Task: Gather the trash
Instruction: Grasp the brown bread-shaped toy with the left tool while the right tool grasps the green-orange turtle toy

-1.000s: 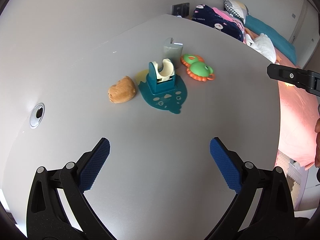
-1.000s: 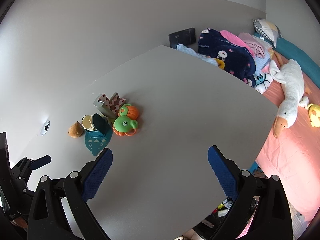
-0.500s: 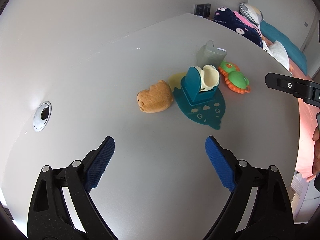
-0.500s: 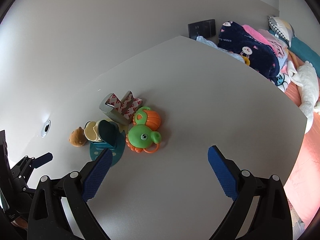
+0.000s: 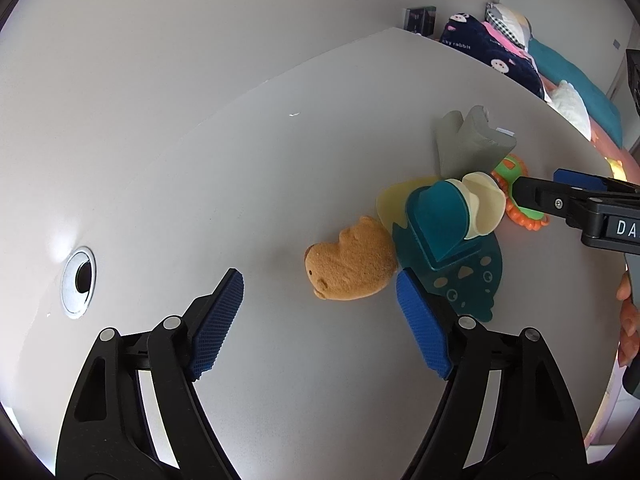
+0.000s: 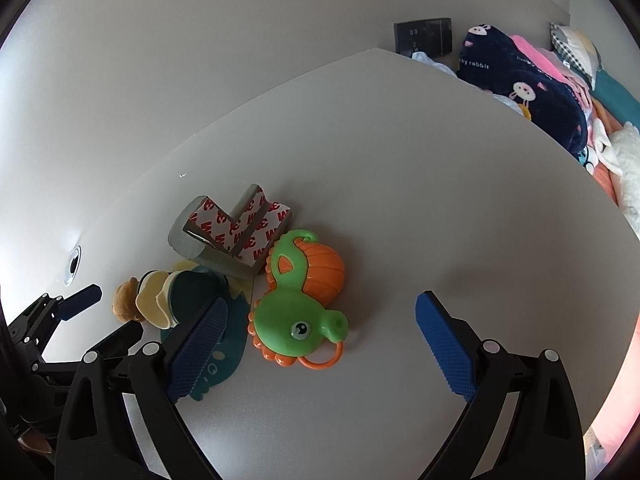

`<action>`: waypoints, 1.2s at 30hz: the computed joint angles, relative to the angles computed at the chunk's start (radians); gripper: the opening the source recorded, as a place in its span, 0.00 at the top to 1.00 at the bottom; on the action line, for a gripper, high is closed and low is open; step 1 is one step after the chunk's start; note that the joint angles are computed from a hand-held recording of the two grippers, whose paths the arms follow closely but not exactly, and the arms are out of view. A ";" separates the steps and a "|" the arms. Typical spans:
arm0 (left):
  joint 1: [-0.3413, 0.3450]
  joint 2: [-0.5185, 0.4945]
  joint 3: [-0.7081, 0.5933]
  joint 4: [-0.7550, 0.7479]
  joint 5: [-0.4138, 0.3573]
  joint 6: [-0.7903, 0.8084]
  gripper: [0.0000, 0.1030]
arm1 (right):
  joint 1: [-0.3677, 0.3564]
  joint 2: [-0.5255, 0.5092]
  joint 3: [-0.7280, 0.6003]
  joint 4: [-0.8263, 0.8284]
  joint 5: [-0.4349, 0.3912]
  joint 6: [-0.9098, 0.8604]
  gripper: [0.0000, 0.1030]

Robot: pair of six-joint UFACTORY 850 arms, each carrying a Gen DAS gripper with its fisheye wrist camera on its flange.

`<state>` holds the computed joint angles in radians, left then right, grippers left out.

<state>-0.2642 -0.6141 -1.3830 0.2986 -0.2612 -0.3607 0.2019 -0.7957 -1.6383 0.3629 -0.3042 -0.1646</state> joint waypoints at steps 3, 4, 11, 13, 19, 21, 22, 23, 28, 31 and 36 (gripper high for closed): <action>0.003 -0.014 -0.019 -0.048 0.000 0.054 0.31 | 0.006 -0.026 -0.027 -0.066 -0.014 0.054 0.16; 0.004 -0.019 -0.025 -0.063 -0.001 0.072 0.32 | 0.008 -0.035 -0.038 -0.090 -0.022 0.075 0.18; 0.008 -0.042 -0.052 -0.174 -0.012 0.191 0.52 | 0.027 -0.025 -0.019 -0.348 0.013 0.279 0.47; 0.006 -0.038 -0.047 -0.168 -0.009 0.186 0.58 | 0.022 -0.020 -0.014 -0.301 0.007 0.233 0.47; 0.005 -0.020 -0.028 -0.226 -0.004 0.236 0.62 | -0.008 0.000 0.008 0.033 -0.019 -0.046 0.47; 0.002 -0.012 -0.018 -0.215 -0.004 0.221 0.62 | -0.011 0.012 0.020 0.081 -0.023 -0.092 0.47; 0.001 -0.006 -0.012 -0.206 -0.004 0.206 0.62 | -0.012 0.019 0.026 0.102 -0.026 -0.115 0.47; 0.001 0.002 -0.003 -0.209 0.000 0.202 0.62 | -0.011 0.027 0.035 0.115 -0.025 -0.131 0.47; -0.013 0.045 0.038 -0.183 0.019 0.155 0.62 | -0.013 0.098 0.118 0.253 0.002 -0.271 0.47; -0.028 0.077 0.064 -0.161 0.038 0.132 0.62 | -0.017 0.151 0.175 0.341 0.026 -0.361 0.47; -0.062 0.112 0.084 -0.160 0.060 0.139 0.62 | -0.031 0.237 0.263 0.451 0.065 -0.470 0.47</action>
<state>-0.3265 -0.5026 -1.2992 0.1390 -0.2014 -0.2216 0.1706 -0.5586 -1.3750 0.8142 -0.2389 -0.6347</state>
